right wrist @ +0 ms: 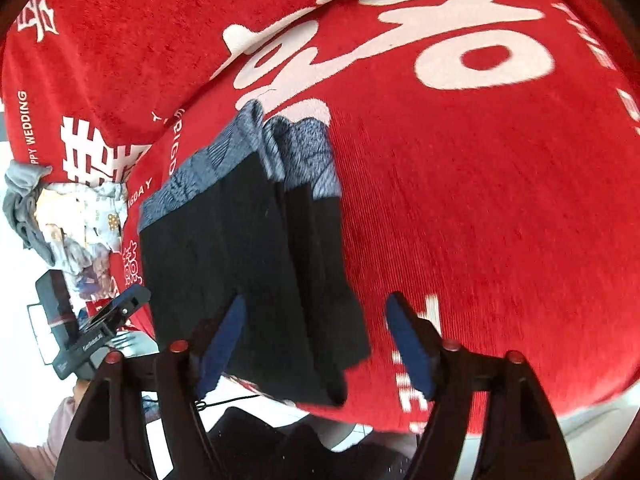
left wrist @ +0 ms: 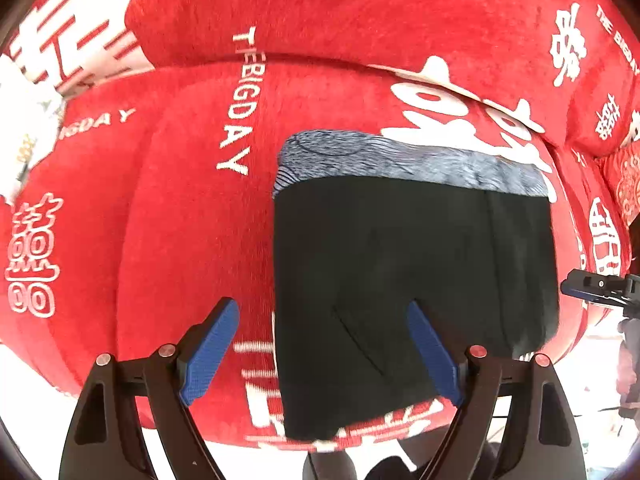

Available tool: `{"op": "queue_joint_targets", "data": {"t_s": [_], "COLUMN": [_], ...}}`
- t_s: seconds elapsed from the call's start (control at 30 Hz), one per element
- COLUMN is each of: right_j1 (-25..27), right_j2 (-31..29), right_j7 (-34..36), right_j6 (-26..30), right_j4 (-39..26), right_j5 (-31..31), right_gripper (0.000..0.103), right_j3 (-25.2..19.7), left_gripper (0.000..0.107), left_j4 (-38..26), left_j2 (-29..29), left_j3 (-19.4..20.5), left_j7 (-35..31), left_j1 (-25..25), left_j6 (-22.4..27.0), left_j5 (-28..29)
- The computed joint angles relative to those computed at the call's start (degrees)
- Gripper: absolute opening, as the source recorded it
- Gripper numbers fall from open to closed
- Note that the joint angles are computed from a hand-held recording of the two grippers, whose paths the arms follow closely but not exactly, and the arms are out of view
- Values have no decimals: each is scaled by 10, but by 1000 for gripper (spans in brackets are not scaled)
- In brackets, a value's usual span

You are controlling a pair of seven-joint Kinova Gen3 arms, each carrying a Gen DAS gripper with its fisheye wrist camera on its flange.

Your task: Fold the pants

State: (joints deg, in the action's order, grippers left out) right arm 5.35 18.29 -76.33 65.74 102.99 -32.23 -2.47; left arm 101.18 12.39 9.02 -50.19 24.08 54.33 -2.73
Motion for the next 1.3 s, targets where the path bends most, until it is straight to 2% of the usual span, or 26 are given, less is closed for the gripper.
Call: {"op": "queue_joint_targets", "data": {"t_s": [0.07, 0.23, 0.3, 0.33, 0.47, 0.53, 0.6, 0.67, 1.0, 1.3], "right_j1": [-18, -65, -89, -100, -142, -159, -177, -190, -228, -247], "right_j2": [-22, -69, -88, -98, -132, -146, -156, -167, -154, -145], "right_j7": [-29, -95, -122, -133, -178, -200, -227, -249, -331, -351], "right_j6": [1, 11, 14, 16, 31, 36, 40, 39, 122, 162], "right_j4": [2, -5, -13, -17, -35, -40, -48, -51, -123, -153], "right_j5": [22, 76, 105, 118, 168, 190, 214, 231, 277, 314], "right_gripper": [80, 84, 88, 93, 94, 95, 102, 103, 103, 103], "right_j3": [1, -3, -8, -10, -22, -27, -34, -38, -47, -52], "left_gripper": [87, 87, 101, 103, 103, 103, 103, 103, 103, 103], "left_j4": [-19, -44, -55, -61, -79, -93, -110, -125, -186, -205], "left_j2": [-2, -12, -13, -13, -20, -23, -24, -24, -19, -14], "left_j3": [4, 19, 23, 24, 29, 32, 35, 37, 38, 33], "left_j7": [27, 65, 78, 87, 89, 96, 106, 111, 136, 137], "left_j1": [19, 48, 57, 61, 63, 70, 80, 88, 115, 107], "left_j6": [33, 81, 104, 115, 143, 160, 180, 198, 277, 293], "left_j5": [-17, -21, -23, -25, -7, -17, -35, -50, -104, -85]}}
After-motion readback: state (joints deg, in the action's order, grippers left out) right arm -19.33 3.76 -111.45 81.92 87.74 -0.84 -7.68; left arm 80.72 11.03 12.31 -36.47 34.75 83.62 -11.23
